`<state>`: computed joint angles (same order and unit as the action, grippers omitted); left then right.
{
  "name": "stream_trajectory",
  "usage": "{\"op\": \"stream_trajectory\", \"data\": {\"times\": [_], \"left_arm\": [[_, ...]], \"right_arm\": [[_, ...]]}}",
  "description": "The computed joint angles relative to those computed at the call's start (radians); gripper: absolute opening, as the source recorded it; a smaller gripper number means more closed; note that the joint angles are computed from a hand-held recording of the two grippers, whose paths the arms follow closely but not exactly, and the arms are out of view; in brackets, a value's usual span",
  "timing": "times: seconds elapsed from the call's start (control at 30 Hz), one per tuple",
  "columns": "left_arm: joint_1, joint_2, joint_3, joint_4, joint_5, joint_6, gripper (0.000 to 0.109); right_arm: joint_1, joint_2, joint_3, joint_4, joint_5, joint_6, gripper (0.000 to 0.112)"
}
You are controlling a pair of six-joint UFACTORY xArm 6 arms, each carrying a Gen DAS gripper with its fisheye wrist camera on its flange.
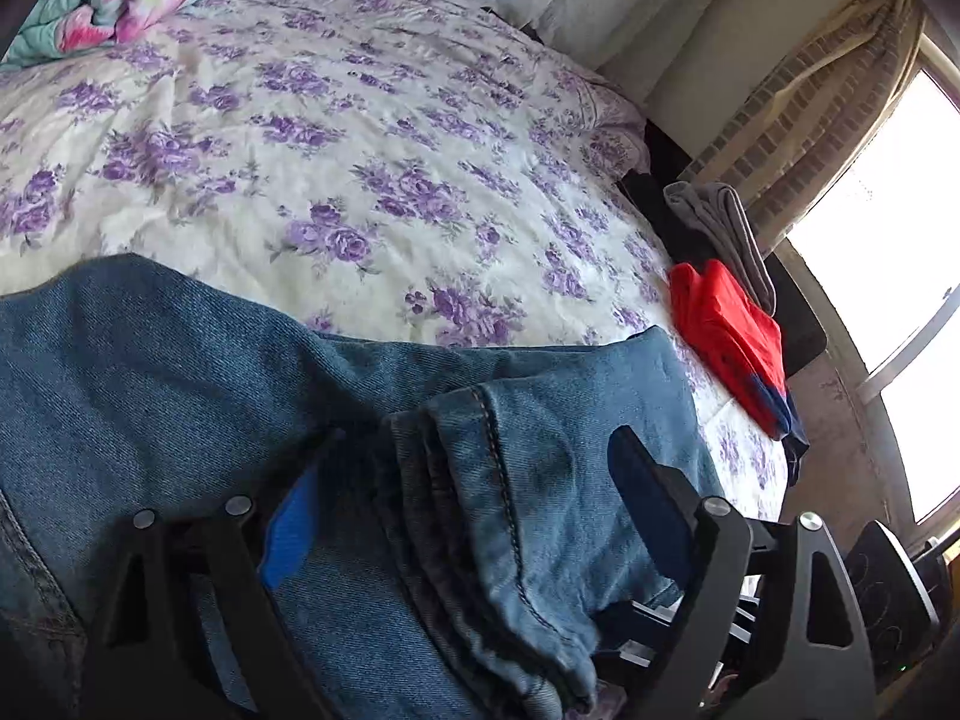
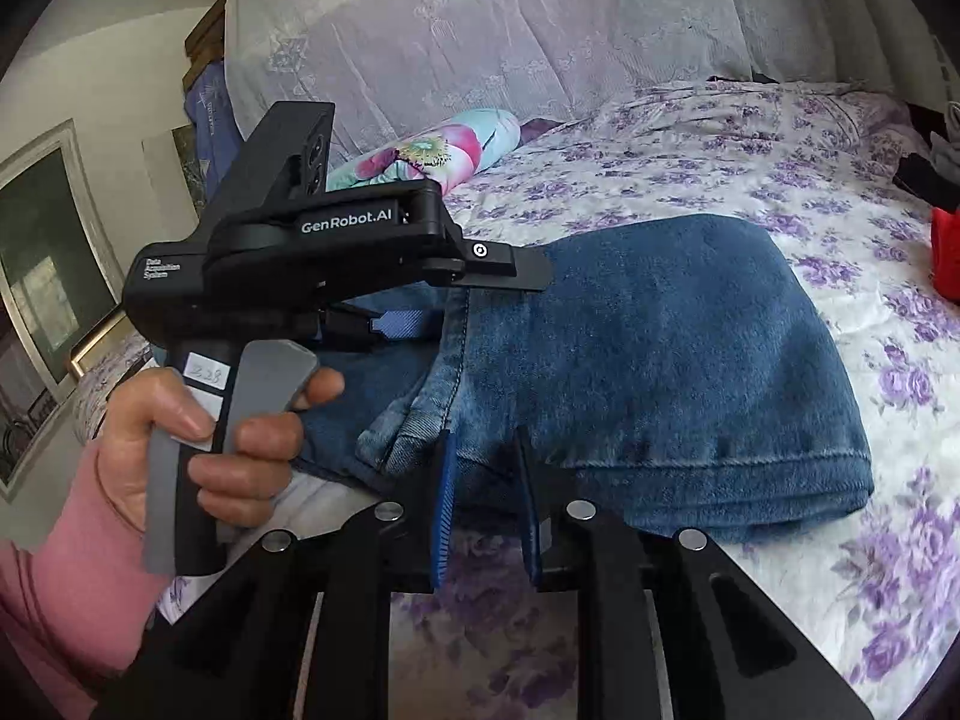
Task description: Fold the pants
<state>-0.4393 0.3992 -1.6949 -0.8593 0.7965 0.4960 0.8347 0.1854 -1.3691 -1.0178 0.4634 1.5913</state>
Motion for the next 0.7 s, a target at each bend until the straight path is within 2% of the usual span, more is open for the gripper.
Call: {"op": "stream_trajectory", "data": {"times": [0.07, 0.13, 0.27, 0.33, 0.4, 0.47, 0.5, 0.53, 0.57, 0.6, 0.67, 0.7], "left_arm": [[-0.006, -0.025, 0.016, 0.057, -0.022, -0.045, 0.086], [-0.005, -0.069, 0.053, 0.033, -0.055, -0.039, 0.086], [-0.025, -0.204, 0.166, -0.084, -0.146, 0.115, 0.087], [-0.034, -0.232, 0.188, -0.131, -0.117, 0.175, 0.089], [-0.039, -0.241, 0.207, -0.159, -0.061, 0.206, 0.089], [-0.055, -0.230, 0.232, -0.127, -0.050, 0.181, 0.089], [-0.062, -0.213, 0.239, -0.086, -0.044, 0.145, 0.089], [-0.072, -0.198, 0.260, -0.077, -0.068, 0.151, 0.088], [-0.090, -0.214, 0.298, -0.087, -0.133, 0.198, 0.089], [-0.106, -0.226, 0.319, -0.056, -0.168, 0.212, 0.089], [-0.120, -0.244, 0.330, 0.021, -0.195, 0.157, 0.089], [-0.115, -0.255, 0.331, 0.026, -0.182, 0.137, 0.089]], "right_arm": [[-0.005, -0.029, 0.036, 0.074, -0.035, -0.058, 0.020], [-0.019, -0.072, 0.077, 0.130, -0.075, -0.097, 0.020], [-0.065, -0.155, 0.084, -0.044, -0.047, 0.039, 0.023], [-0.096, -0.152, 0.052, -0.062, -0.002, 0.042, 0.024], [-0.148, -0.120, 0.019, 0.017, -0.002, -0.020, 0.024], [-0.186, -0.061, -0.018, 0.216, 0.038, -0.194, 0.021], [-0.209, -0.029, -0.014, 0.288, 0.033, -0.244, 0.018], [-0.227, -0.020, 0.001, 0.320, -0.013, -0.252, 0.017], [-0.238, -0.038, 0.034, 0.311, -0.058, -0.219, 0.015], [-0.240, -0.059, 0.052, 0.295, -0.062, -0.183, 0.014], [-0.202, -0.099, 0.058, 0.213, 0.032, -0.093, 0.021], [-0.177, -0.124, 0.072, 0.140, 0.046, -0.028, 0.022]]}}
